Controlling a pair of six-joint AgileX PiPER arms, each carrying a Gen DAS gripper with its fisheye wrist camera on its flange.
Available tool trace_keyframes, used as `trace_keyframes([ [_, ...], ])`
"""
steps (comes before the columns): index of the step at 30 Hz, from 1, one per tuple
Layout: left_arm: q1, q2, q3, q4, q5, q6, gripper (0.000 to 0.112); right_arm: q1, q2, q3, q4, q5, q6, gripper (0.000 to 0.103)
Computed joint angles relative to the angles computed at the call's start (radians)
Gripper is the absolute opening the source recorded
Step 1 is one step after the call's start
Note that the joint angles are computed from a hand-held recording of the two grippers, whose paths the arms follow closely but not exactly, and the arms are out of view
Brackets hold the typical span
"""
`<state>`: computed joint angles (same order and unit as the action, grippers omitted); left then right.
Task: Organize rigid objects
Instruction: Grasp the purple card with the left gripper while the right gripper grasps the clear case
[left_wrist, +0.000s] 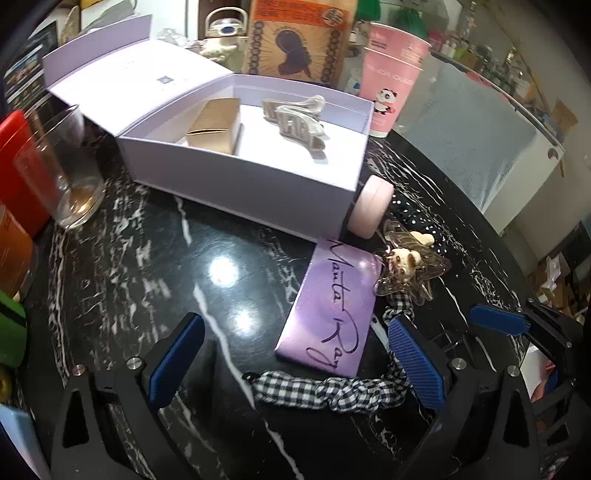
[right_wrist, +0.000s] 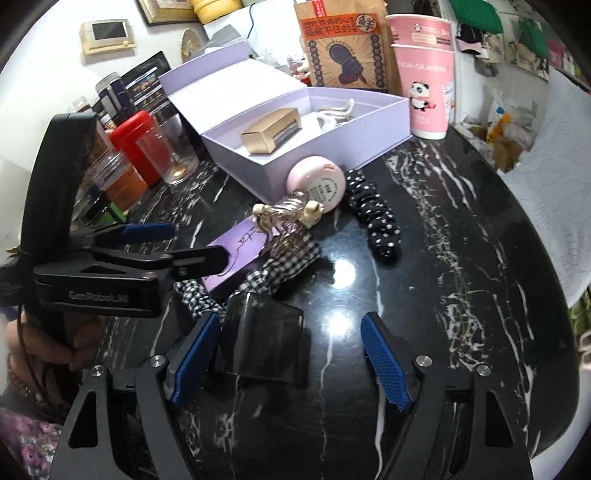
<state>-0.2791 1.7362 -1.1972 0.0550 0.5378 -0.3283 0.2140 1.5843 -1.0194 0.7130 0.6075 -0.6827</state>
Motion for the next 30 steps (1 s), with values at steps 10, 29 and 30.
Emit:
trace_keyframes([
  [10, -0.008, 0.055, -0.052, 0.004, 0.017, 0.015, 0.091, -0.010, 0.024, -0.002, 0.008, 0.035, -0.005, 0.061],
  [29, -0.032, 0.099, -0.084, 0.045, 0.007, 0.007, 0.051, -0.019, 0.015, 0.004, -0.048, 0.000, 0.049, 0.048],
  [30, -0.030, 0.095, -0.079, 0.050, 0.009, 0.000, 0.051, -0.020, 0.013, 0.005, -0.049, -0.003, 0.050, 0.048],
])
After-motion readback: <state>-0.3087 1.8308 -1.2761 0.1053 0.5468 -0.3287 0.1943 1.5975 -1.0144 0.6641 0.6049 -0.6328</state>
